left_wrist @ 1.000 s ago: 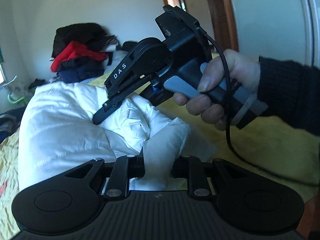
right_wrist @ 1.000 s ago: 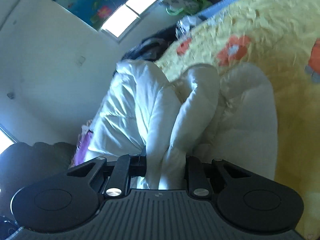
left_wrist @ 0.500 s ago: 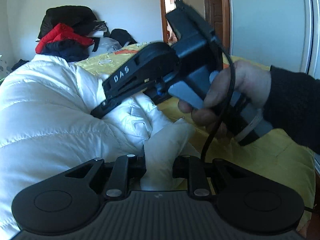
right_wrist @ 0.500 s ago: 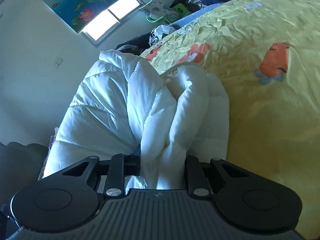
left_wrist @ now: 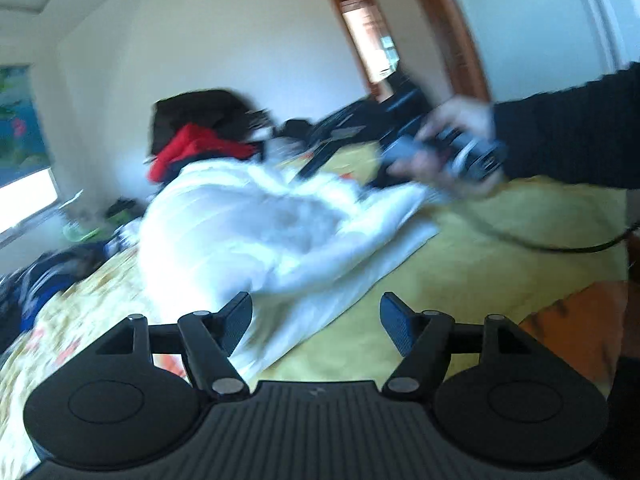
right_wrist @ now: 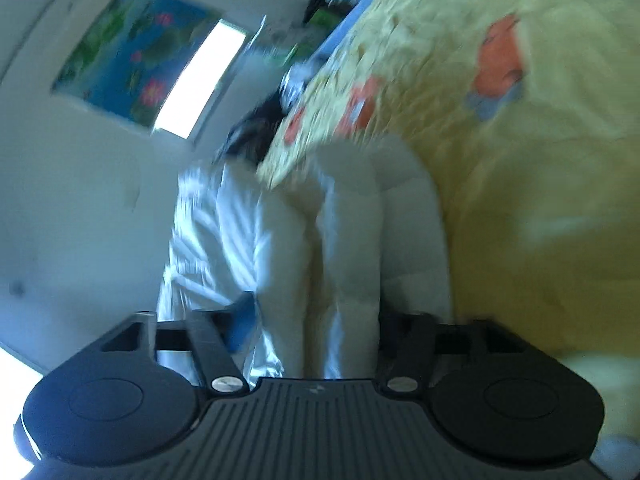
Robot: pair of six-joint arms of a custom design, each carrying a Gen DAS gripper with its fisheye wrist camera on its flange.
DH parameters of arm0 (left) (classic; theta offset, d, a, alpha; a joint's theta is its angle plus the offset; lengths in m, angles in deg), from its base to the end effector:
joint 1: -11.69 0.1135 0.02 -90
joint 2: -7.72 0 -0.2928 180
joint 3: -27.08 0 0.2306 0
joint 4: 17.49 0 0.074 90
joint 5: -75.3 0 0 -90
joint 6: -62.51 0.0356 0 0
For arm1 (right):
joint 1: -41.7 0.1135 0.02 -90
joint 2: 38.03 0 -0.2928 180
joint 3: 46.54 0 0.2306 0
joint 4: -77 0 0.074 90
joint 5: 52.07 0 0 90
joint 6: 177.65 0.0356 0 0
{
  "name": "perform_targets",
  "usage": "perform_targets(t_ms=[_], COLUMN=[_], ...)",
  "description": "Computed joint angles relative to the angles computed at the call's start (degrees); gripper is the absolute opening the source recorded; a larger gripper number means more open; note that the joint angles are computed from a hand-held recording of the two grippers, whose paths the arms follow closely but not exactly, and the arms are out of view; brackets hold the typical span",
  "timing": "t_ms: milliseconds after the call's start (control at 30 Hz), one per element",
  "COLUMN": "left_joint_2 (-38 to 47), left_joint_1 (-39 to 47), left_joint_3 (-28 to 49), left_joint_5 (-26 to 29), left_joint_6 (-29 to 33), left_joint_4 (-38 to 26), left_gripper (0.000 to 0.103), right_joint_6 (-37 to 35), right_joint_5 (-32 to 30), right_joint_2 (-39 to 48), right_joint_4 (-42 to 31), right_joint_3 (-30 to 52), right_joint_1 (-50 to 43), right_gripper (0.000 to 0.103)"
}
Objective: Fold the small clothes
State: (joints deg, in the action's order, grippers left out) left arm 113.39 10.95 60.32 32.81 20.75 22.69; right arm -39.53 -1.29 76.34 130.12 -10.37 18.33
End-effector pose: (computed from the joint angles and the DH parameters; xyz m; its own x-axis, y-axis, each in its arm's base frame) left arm 0.2513 -0.0295 0.1233 0.1163 0.5024 -0.8568 0.8191 0.4393 0.3688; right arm 0.2659 -0.0904 0.1114 -0.4224 0.8109 -0.4051 0.1439 0.5012 0.8533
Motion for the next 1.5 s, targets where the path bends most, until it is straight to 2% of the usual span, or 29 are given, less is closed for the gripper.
perform_targets(t_ms=[100, 133, 167, 200, 233, 267, 333, 400, 433, 500, 533, 600, 667, 733, 800, 867, 1033, 1167, 1500], left_joint_2=[3.6, 5.3, 8.2, 10.1, 11.7, 12.5, 12.9, 12.8, 12.4, 10.5, 8.9, 5.7, 6.6, 8.8, 10.3, 11.1, 12.5, 13.7, 13.0], left_joint_1=[1.9, 1.7, 1.3, -0.2, -2.0, -3.5, -5.3, -5.8, -6.0, -6.3, -6.1, -5.9, -5.4, -5.2, -5.2, -5.8, -6.7, -6.9, -6.7], left_joint_3=[1.5, 1.5, 0.4, 0.7, 1.7, 2.8, 4.2, 3.1, 3.4, 6.2, 8.3, 15.2, 21.9, 28.3, 32.5, 33.7, 36.6, 37.0, 37.5], left_joint_5=[-3.3, -5.7, -8.8, -13.0, -17.0, -19.6, -21.1, -20.4, -19.3, -18.1, -18.0, -16.8, -15.9, -15.6, -15.7, -16.4, -17.2, -17.5, -17.6], left_joint_6=[-2.3, -4.3, -6.3, -8.4, -10.0, -11.0, -11.8, -13.0, -13.9, -16.5, -17.5, -19.9, -24.1, -26.7, -27.3, -26.6, -26.1, -25.7, -25.6], left_joint_4=[3.3, 7.1, 13.5, 17.5, 20.0, 20.5, 19.5, 21.2, 20.2, 12.8, 6.7, -10.9, -22.1, -31.2, -36.8, -37.1, -38.4, -37.1, -38.9], left_gripper=[0.071, 0.071, 0.071, 0.071, 0.07, 0.072, 0.073, 0.073, 0.073, 0.073, 0.073, 0.073, 0.073, 0.075, 0.078, 0.079, 0.083, 0.088, 0.088], right_joint_6=[2.7, 2.8, 2.8, 2.1, 0.9, -1.1, -7.6, -15.0, -17.4, -19.5, -20.0, -22.4, -23.7, -23.8, -25.7, -25.7, -20.6, -19.9, -18.6], right_joint_5=[16.2, 21.6, 26.4, 29.2, 31.8, 35.1, 41.0, 46.3, 47.1, 46.4, 46.6, 48.5, 49.6, 50.0, 51.1, 49.6, 41.4, 40.7, 39.6], right_joint_2=[-9.3, -13.0, -17.0, -20.3, -23.6, -26.5, -28.3, -25.0, -21.7, -13.9, -10.4, -3.3, -0.4, -0.1, 0.5, 2.0, 6.5, 7.4, 7.6], right_joint_4=[4.9, 5.5, 5.6, 5.1, 2.7, -0.8, -7.6, -15.8, -18.0, -26.6, -30.7, -35.7, -32.6, -32.7, -30.6, -28.3, -19.8, -19.0, -17.2], right_joint_3=[-8.3, -10.3, -11.8, -12.1, -11.3, -9.2, -3.1, 6.0, 9.9, 19.8, 24.0, 31.0, 31.7, 31.7, 30.2, 29.5, 27.2, 27.2, 26.2], right_joint_1=[2.3, 4.2, 6.9, 9.8, 13.4, 18.0, 26.6, 32.7, 33.7, 33.3, 32.8, 32.1, 31.2, 30.8, 30.5, 29.2, 23.5, 23.3, 22.8], right_gripper=[0.077, 0.077, 0.08, 0.081, 0.088, 0.101, 0.102, 0.102, 0.103, 0.102, 0.1, 0.099, 0.1, 0.1, 0.1, 0.1, 0.099, 0.1, 0.1])
